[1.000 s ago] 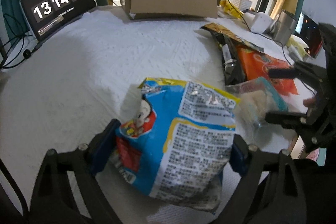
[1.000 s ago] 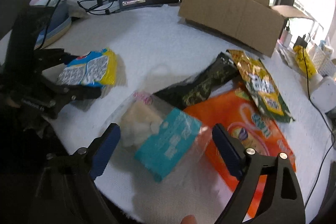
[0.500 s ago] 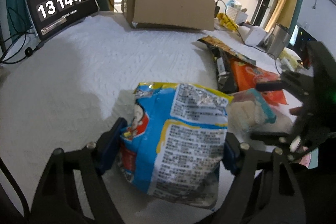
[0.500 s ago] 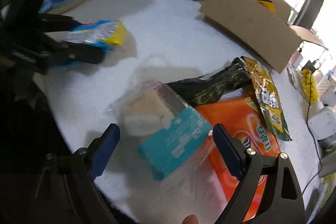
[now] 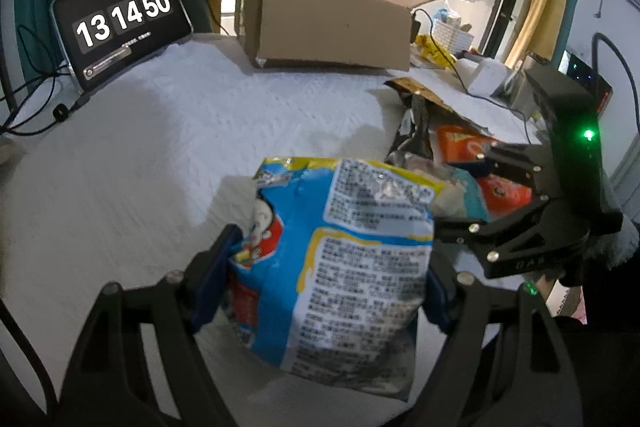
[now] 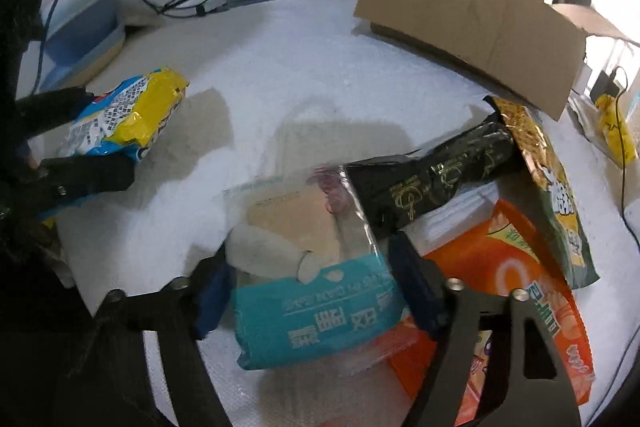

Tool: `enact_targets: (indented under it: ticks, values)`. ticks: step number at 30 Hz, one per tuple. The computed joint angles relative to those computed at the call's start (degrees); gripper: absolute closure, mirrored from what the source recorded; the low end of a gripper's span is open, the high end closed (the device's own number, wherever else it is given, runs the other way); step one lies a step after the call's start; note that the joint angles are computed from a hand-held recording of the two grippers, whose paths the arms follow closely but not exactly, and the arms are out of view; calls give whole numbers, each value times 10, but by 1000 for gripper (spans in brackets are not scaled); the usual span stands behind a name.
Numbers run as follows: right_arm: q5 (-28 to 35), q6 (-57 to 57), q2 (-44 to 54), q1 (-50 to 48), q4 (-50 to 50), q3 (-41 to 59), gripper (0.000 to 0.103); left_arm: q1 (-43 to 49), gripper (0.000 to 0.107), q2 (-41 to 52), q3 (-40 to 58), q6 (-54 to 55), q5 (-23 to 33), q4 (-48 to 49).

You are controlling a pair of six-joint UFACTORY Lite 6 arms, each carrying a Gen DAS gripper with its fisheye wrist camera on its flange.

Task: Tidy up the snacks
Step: 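Grasp the clear teal-label bread pack with the right gripper while the left grasps the blue chip bag, then carry the bread pack and blue chip bag into the box and open both grippers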

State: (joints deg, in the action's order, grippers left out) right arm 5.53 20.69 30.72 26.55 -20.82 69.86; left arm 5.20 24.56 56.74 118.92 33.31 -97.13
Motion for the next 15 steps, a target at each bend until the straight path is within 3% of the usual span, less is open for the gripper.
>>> enact_targets:
  ticks: [1,11,15]
  values:
    - [-1,-36,-6,0,37,-4,40,-1,27,3,7,-5,-2,4]
    - [-8,-200,-99,-21,205,-39,40,-22,27,20,73,-73,-17,40]
    - [-11,-364,-128,-48,371,-42,40,-38,27,27,103,-105,-28,60]
